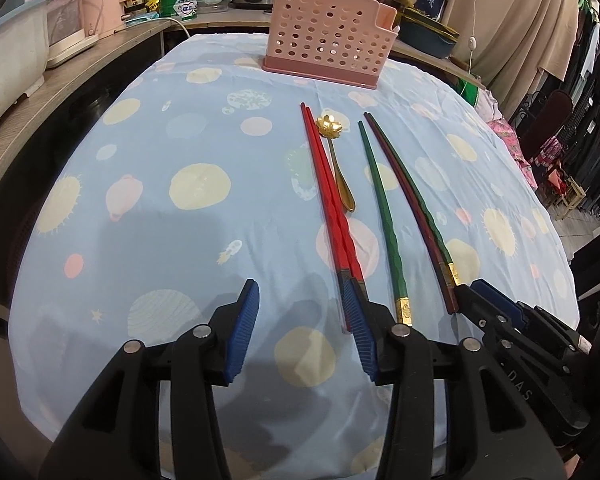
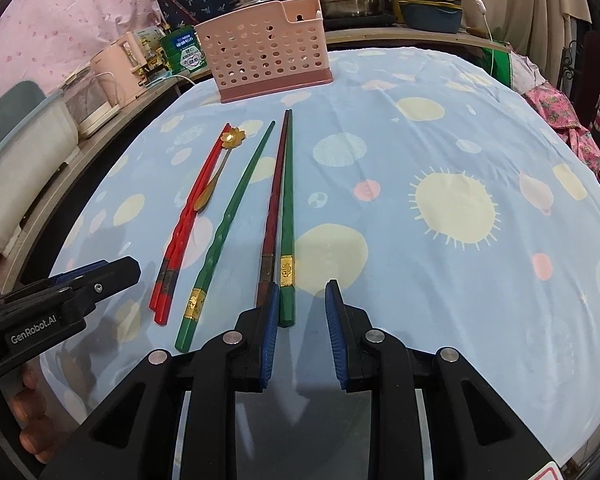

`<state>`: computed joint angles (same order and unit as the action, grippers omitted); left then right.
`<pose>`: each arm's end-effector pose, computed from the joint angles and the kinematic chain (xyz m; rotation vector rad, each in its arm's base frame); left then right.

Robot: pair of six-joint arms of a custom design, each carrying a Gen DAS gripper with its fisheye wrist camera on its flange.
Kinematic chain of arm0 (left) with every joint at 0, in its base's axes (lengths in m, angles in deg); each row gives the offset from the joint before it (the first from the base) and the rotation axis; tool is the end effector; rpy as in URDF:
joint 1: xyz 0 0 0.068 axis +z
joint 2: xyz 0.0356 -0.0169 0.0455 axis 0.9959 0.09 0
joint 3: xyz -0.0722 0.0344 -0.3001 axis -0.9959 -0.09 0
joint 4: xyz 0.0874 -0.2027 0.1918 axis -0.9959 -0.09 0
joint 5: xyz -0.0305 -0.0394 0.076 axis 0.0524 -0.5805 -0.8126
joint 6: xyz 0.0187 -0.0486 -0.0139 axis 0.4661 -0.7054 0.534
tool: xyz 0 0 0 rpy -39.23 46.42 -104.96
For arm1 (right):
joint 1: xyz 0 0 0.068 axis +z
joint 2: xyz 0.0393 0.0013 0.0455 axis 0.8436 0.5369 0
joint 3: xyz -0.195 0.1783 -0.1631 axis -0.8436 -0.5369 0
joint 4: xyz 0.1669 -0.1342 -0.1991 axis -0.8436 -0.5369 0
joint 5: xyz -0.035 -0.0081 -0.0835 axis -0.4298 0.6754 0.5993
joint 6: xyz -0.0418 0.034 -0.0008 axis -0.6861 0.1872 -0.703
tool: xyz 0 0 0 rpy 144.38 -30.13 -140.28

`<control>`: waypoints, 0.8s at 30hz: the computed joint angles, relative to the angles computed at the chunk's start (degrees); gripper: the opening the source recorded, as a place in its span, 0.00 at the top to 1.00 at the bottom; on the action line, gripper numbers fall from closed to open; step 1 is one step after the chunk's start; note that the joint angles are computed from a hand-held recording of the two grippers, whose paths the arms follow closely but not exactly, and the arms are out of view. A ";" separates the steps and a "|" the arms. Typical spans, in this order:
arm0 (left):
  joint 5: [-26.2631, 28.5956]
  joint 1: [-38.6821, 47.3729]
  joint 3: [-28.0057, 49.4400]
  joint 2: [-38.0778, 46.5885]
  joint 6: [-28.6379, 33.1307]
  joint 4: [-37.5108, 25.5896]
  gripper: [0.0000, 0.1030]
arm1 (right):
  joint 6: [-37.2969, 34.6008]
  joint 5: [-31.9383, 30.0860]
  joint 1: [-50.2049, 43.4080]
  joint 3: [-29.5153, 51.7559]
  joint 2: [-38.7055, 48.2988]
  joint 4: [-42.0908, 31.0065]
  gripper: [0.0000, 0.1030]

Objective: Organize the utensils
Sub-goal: 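Move both open tools back toward the red and green chopsticks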

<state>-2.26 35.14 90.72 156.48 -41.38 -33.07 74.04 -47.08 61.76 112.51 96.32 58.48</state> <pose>0.1713 -0.1779 0.1979 -0.2830 2.4918 -0.1310 0.2010 0.0262 0.1653 -0.3051 2.4395 0.4043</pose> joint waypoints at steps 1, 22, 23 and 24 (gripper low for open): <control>0.01 -0.09 0.03 0.11 0.05 0.14 0.59 | -0.08 0.17 0.07 -0.10 -0.06 0.18 0.77; 0.71 0.44 -0.25 2.86 0.66 2.48 0.59 | 0.52 -0.27 -0.58 -0.47 -0.14 0.52 0.85; 0.56 0.42 -0.30 2.78 0.59 2.25 0.59 | 0.60 -0.20 -0.48 -0.47 -0.17 0.50 0.85; 0.41 0.42 -0.27 2.78 0.52 2.03 0.59 | 0.54 -0.23 -0.53 -0.48 -0.15 0.52 0.85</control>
